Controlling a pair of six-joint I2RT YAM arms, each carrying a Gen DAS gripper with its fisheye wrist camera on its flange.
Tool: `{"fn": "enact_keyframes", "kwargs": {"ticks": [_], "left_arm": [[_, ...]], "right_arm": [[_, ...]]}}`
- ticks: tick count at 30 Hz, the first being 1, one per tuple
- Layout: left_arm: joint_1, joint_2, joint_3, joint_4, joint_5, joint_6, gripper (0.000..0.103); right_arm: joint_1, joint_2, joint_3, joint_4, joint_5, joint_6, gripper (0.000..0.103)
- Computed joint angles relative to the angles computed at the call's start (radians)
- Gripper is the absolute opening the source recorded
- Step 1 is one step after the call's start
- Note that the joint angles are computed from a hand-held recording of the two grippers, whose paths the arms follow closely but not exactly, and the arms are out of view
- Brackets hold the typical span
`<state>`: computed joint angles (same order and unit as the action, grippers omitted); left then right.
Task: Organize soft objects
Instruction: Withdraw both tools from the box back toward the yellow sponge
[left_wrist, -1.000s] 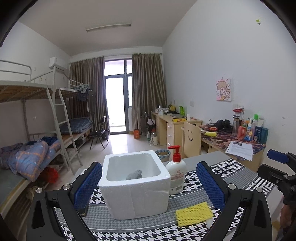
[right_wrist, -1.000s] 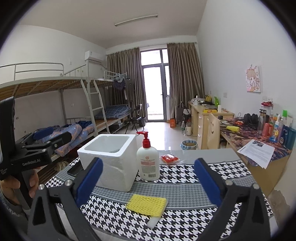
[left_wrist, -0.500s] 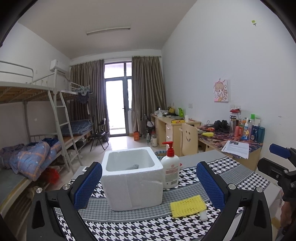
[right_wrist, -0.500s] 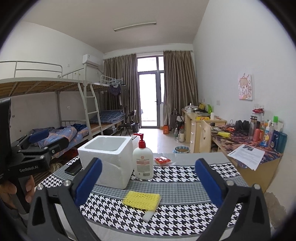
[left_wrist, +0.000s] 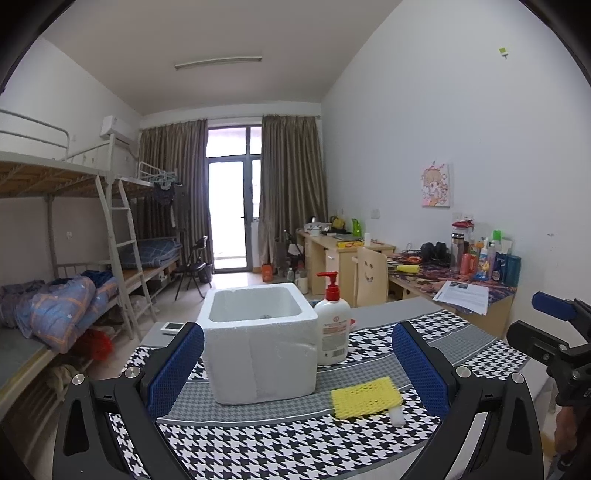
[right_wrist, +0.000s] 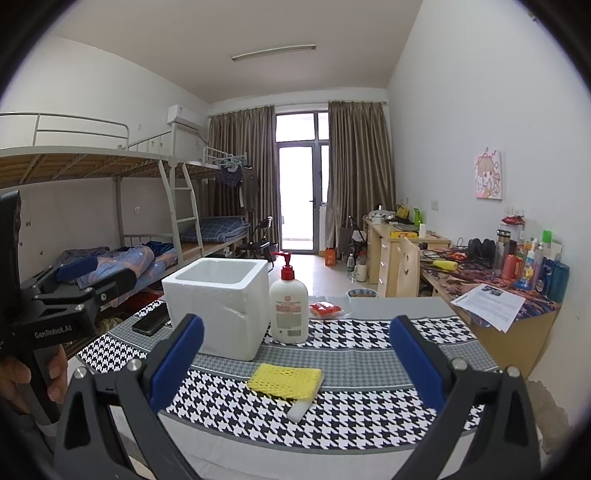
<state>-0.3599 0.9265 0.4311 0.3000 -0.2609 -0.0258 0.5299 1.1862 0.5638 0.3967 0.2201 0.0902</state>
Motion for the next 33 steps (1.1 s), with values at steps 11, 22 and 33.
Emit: {"fn": "enact_keyframes", "kwargs": {"ticks": [11, 22, 33], "left_arm": [[0.021, 0.057, -0.08, 0.121, 0.041, -0.015, 0.102], [0.011, 0.169, -0.221, 0.41, 0.034, -0.026, 0.102], [0.025, 0.284, -0.227, 0.488, 0.044, -0.059, 0.102]], "right_arm": [[0.016, 0.062, -0.058, 0.114, 0.029, 0.018, 0.102], [0.04, 0.174, -0.115, 0.279, 0.07, 0.01, 0.102], [0.047, 0.279, -0.109, 0.32, 0.072, 0.031, 0.102]]}}
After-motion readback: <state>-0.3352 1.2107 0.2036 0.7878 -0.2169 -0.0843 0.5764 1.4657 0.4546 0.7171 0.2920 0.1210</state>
